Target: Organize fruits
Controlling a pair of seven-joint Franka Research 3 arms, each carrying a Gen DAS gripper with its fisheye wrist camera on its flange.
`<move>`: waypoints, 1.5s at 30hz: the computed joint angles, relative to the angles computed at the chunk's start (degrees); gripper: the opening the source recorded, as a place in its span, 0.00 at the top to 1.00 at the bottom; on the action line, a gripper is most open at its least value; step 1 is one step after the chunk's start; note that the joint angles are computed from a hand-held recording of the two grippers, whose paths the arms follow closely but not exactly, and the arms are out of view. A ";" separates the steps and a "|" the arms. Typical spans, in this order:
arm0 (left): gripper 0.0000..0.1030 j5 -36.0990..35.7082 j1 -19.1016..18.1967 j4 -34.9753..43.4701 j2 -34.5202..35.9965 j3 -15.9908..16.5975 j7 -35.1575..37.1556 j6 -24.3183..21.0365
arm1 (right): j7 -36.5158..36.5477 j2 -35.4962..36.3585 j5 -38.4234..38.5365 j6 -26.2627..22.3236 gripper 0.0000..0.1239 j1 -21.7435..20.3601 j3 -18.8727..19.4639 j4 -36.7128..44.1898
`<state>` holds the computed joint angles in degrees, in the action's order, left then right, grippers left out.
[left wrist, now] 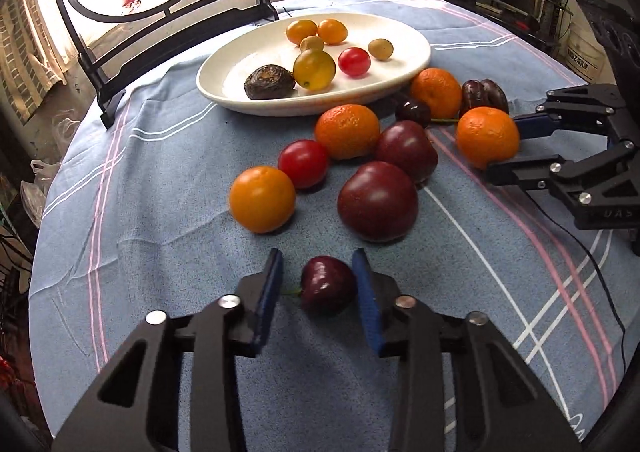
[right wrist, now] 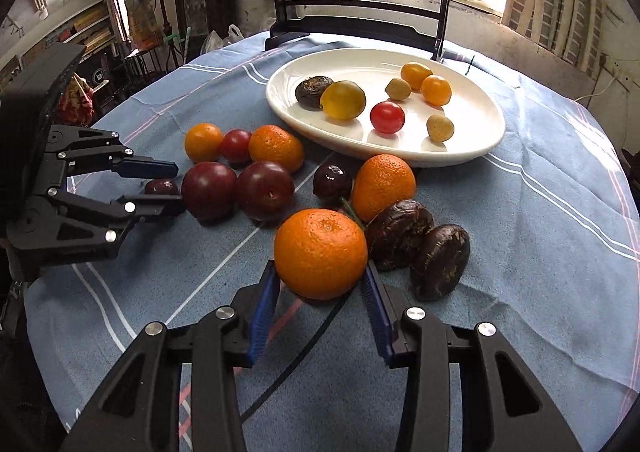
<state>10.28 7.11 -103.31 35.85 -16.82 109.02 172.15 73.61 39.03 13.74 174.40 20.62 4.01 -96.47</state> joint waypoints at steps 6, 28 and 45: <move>0.72 0.21 0.69 -1.52 -1.89 -0.59 -0.61 2.76 | -1.79 -2.65 1.33 3.69 0.66 -2.11 2.25 -3.72; 0.72 0.32 -0.09 3.09 0.44 -2.21 -5.38 3.86 | -9.85 -1.59 7.49 1.83 0.66 -7.83 10.30 -3.09; 0.72 -0.02 0.40 4.33 1.35 -2.27 -5.62 2.48 | -13.29 -0.74 10.05 -2.26 0.66 -6.83 10.37 -0.75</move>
<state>10.26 7.52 -98.98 37.20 -19.09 103.40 174.63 60.31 38.29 23.79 172.13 13.79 14.38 -97.23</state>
